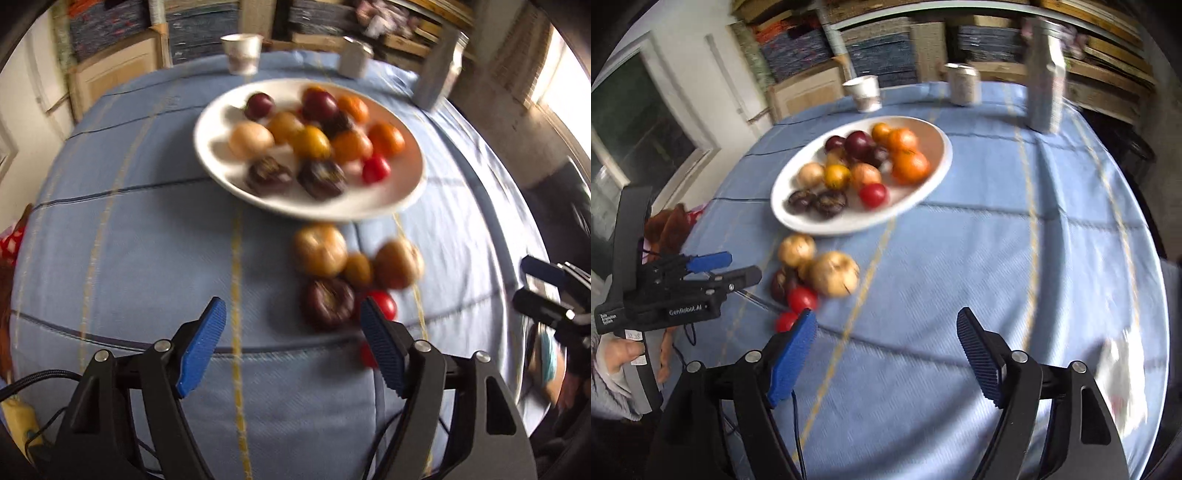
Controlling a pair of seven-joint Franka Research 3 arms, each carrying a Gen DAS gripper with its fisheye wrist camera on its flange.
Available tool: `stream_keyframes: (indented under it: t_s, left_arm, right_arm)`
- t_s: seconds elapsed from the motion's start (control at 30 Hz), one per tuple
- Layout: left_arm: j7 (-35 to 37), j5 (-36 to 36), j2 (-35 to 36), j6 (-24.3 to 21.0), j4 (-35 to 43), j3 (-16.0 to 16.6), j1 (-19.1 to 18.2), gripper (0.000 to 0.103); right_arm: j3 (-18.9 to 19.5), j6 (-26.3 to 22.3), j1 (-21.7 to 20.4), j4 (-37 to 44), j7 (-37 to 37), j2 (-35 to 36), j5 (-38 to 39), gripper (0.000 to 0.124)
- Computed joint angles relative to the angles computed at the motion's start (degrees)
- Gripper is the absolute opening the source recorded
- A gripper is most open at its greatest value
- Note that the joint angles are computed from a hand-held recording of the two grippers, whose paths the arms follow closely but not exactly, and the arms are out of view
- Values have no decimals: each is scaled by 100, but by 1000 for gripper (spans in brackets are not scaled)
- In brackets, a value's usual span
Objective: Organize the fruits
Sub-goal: 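Move both tools back to the pile, left tool toward a dark plum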
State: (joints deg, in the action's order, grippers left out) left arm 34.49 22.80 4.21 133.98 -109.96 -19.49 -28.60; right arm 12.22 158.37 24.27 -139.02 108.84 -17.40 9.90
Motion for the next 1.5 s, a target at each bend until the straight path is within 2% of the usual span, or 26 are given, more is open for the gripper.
stream_keyframes:
  t_s: [0.1,0.2,0.33,0.47,0.53,0.63,0.7,0.8,0.9,1.0,1.1,1.27,1.4,1.5]
  left_arm:
    - [427,-140,-68,317,-187,-19,26,73]
    - [612,-288,-74,567,-254,0,69,73]
    - [668,-348,65,781,-230,45,124,73]
    - [571,-232,228,802,-147,91,132,73]
    - [535,-164,315,695,-86,109,120,74]
    - [428,-105,282,824,-226,140,135,86]
    - [452,-146,201,865,-334,135,162,86]
    - [341,91,-52,677,-557,136,155,86]
    - [212,-55,-538,527,-1056,128,238,85]
    - [218,-432,-1086,750,-1655,146,326,85]
    - [289,-440,-1222,793,-1770,95,372,85]
    - [367,-275,-757,1020,-1345,0,367,85]
    - [358,53,-230,863,-805,-14,280,85]
    - [299,-10,20,758,-585,57,263,88]
  right_arm:
    - [155,-45,-60,-296,734,-193,162,82]
    - [156,-250,55,-362,955,-290,244,82]
    - [454,-624,-138,-326,1324,-521,-476,82]
    - [456,-809,-203,-379,1562,-731,-715,82]
    - [427,-867,-212,-400,1613,-784,-756,83]
    - [376,-856,-184,-381,1614,-739,-740,83]
    - [353,-836,-141,-359,1558,-709,-725,83]
    - [329,-732,-75,-311,1448,-624,-689,83]
    - [306,-625,-35,-267,1371,-539,-640,83]
    - [296,-542,0,-239,1292,-488,-605,83]
    - [296,-547,27,-226,1223,-473,-580,83]
    - [366,-685,-49,-277,1340,-620,-681,83]
    - [421,-802,-138,-424,1571,-842,-748,83]
    - [452,-846,-172,-506,1688,-955,-781,84]
